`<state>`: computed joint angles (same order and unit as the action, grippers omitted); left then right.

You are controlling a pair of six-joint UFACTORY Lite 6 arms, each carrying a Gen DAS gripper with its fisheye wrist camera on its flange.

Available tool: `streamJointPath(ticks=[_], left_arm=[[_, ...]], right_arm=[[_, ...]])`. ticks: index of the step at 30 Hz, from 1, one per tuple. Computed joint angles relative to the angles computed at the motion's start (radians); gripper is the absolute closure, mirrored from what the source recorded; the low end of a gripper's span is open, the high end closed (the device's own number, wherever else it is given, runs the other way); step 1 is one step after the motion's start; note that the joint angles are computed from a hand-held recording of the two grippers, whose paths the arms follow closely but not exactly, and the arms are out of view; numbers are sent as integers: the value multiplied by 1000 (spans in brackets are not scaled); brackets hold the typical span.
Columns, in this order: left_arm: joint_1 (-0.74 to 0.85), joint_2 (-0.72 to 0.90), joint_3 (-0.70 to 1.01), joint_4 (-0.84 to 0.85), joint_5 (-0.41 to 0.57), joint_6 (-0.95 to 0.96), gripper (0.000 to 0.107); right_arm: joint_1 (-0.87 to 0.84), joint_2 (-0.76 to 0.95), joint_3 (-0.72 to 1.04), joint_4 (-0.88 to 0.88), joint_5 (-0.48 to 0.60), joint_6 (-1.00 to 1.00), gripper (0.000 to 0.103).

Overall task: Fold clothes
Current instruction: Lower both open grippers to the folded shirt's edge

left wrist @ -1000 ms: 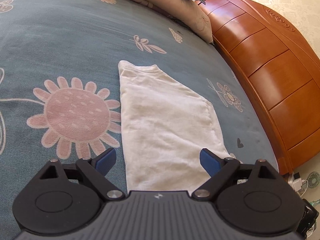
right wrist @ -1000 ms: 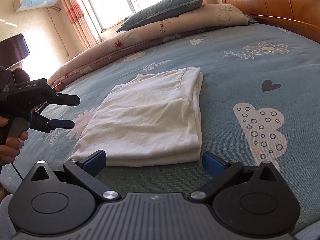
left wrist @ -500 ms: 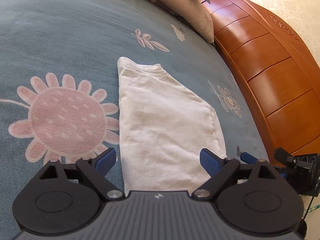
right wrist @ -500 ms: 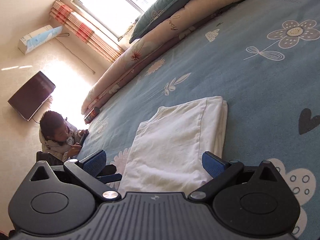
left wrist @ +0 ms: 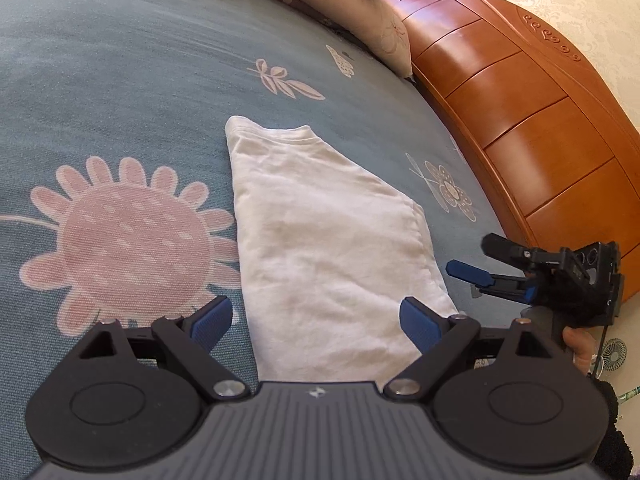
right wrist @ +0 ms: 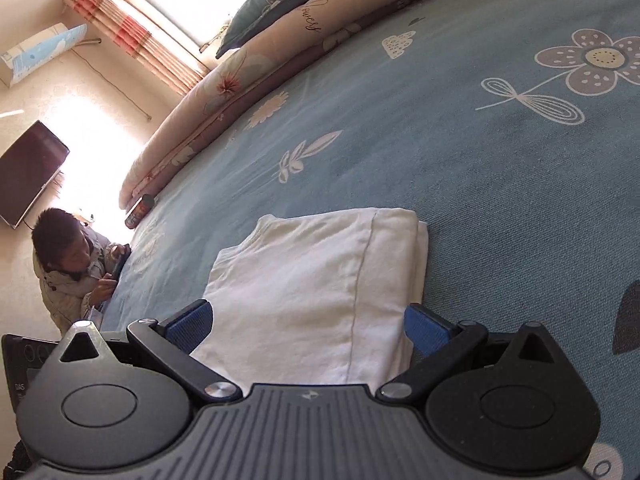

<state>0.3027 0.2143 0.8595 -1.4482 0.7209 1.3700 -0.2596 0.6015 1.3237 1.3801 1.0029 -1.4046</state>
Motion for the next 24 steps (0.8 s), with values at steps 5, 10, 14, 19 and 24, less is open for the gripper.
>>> streamJointPath(ticks=[5,10,14,19,24], left_arm=[[8,-33,-38,7,-6,-11,17],[25,-114,-97,37,5,-25,17],[57,-172,-126,80,25,-37,17],[52,-148,-96,54,46,-46,17],[1,-53,-49,-49,17,-8,17]], right_arm=[[-11,-235,-295,29,76,-185,0],[78,-334,-473,14,-107,-293,0],[24,-431,-607,-9,-82,-367,0],[-101,-444,-547,-43,23,-323,0],[-171,-145,-235,-36,79,-121,0]])
